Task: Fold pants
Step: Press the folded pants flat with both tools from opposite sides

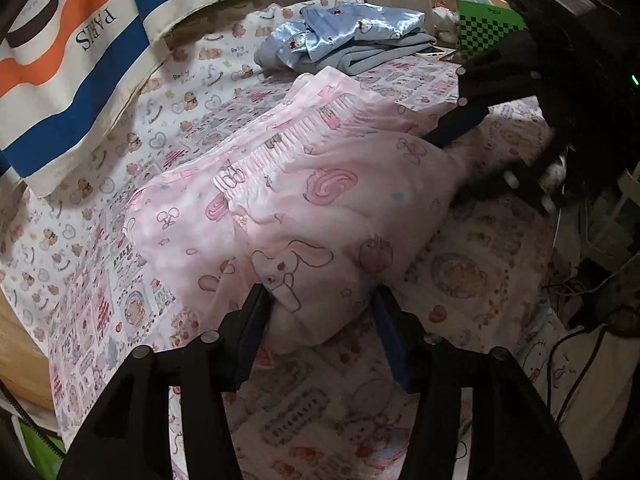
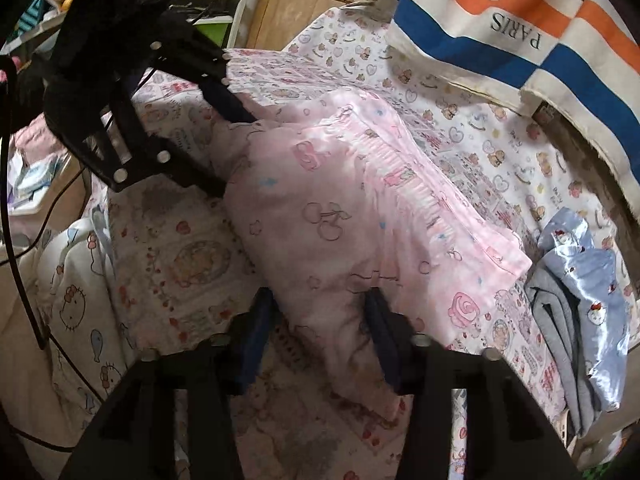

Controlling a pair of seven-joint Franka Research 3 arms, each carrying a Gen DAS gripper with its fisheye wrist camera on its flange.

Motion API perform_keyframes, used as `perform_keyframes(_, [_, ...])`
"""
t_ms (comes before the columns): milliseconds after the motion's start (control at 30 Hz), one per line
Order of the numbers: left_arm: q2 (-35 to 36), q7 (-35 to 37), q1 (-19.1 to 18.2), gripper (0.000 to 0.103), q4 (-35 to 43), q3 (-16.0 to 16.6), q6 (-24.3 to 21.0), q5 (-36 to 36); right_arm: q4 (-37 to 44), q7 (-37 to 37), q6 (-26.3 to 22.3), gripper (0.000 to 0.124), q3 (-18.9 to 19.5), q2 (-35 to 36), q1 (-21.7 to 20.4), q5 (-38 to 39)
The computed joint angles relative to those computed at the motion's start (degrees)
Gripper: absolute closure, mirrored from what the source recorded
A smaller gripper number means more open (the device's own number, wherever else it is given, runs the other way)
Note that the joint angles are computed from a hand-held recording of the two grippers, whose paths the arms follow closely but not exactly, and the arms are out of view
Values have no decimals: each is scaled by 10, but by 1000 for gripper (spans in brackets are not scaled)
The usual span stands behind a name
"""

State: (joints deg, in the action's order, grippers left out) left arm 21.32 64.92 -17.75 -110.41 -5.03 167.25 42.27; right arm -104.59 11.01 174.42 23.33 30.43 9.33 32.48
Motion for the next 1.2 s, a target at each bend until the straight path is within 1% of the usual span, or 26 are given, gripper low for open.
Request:
perform_keyframes(33, [1, 6, 3, 42, -1, -3, 4, -2, 5, -4, -13, 95, 14, 2, -14, 10])
perform_keyframes(67, [2, 1, -1, 39, -3, 3, 12, 6, 10, -8, -21, 99, 21, 3, -22, 19])
perform_keyframes(100, [2, -5, -5, 37, -3, 9, 17, 14, 12, -15, -21, 107, 28, 4, -27, 30])
perform_keyframes(133, [4, -11, -9, 36, -1, 14, 22, 22, 12, -22, -13, 110, 31, 6, -27, 38])
perform_keyframes(167, [8, -11, -7, 36, 3, 14, 23, 20, 11, -26, -5, 112, 30, 6, -24, 41])
perform_keyframes(200, [11, -9, -4, 43, 6, 12, 25, 14, 8, -32, 11, 114, 33, 7, -21, 44])
perform_keyframes(233, [13, -6, 6, 50, 10, 1, 24, 7, 5, -40, 25, 115, 42, 9, -26, 48])
perform_keyframes(267, [14, 37, 33, 61, 6, -30, 27, -41, 1, -44, 32, 116, 52, 8, -33, 50])
perform_keyframes(300, [11, 52, 46, 71, 2, -45, 30, -70, -4, -51, 41, 116, 65, 9, -43, 53])
perform_keyframes(333, [7, 49, 42, 81, -2, -40, 35, -80, -9, -55, 46, 117, 77, 8, -53, 54])
perform_keyframes(367, [1, 23, 21, 91, -4, -16, 37, -67, -12, -59, 47, 117, 88, 7, -64, 54])
perform_keyframes(400, [-5, 10, 12, 91, -8, -6, 42, -62, -17, -64, 43, 117, 103, 5, -78, 57])
perform_keyframes(433, [-11, 1, 11, 91, -15, -3, 49, -64, -23, -72, 40, 117, 119, 2, -93, 62])
perform_keyframes(500, [-19, -3, 16, 92, -24, -8, 52, -75, -34, -95, 41, 117, 147, -2, -117, 74])
perform_keyframes(533, [-25, -6, 15, 93, -29, -8, 50, -75, -40, -104, 35, 117, 156, -7, -126, 80])
perform_keyframes(567, [-31, -16, 7, 93, -35, 0, 48, -65, -45, -109, 21, 117, 159, -13, -131, 87])
perform_keyframes(600, [-39, -34, -5, 93, -43, 11, 46, -47, -50, -112, -6, 117, 158, -24, -135, 95])
perform_keyframes(667, [-59, -55, -10, 93, -67, 11, 46, -30, -63, -126, -47, 117, 154, -43, -139, 107])
perform_keyframes(767, [-92, -86, -12, 93, -107, 3, 46, -5, -93, -167, -77, 118, 156, -73, -145, 140])
perform_keyframes(833, [-111, -102, -8, 93, -126, -6, 42, 7, -108, -200, -99, 118, 163, -92, -156, 177])
perform_keyframes(900, [-118, -122, -6, 92, -130, -11, 34, 26, -114, -224, -106, 118, 164, -103, -157, 211])
perform_keyframes(967, [-116, -109, 9, 92, -123, -25, 32, 11, -105, -219, -121, 118, 149, -105, -146, 221])
perform_keyframes(1033, [-107, -79, 25, 92, -109, -39, 32, -23, -83, -193, -141, 118, 125, -99, -128, 217])
perform_keyframes(1067, [-102, -70, 28, 92, -100, -40, 31, -31, -69, -177, -150, 118, 112, -95, -118, 213])
perform_keyframes(1133, [-90, -31, 42, 92, -76, -50, 32, -64, -42, -156, -148, 118, 89, -84, -97, 210])
perform_keyframes(1200, [-76, 17, 61, 91, -50, -67, 29, -117, -12, -131, -151, 118, 63, -72, -75, 203])
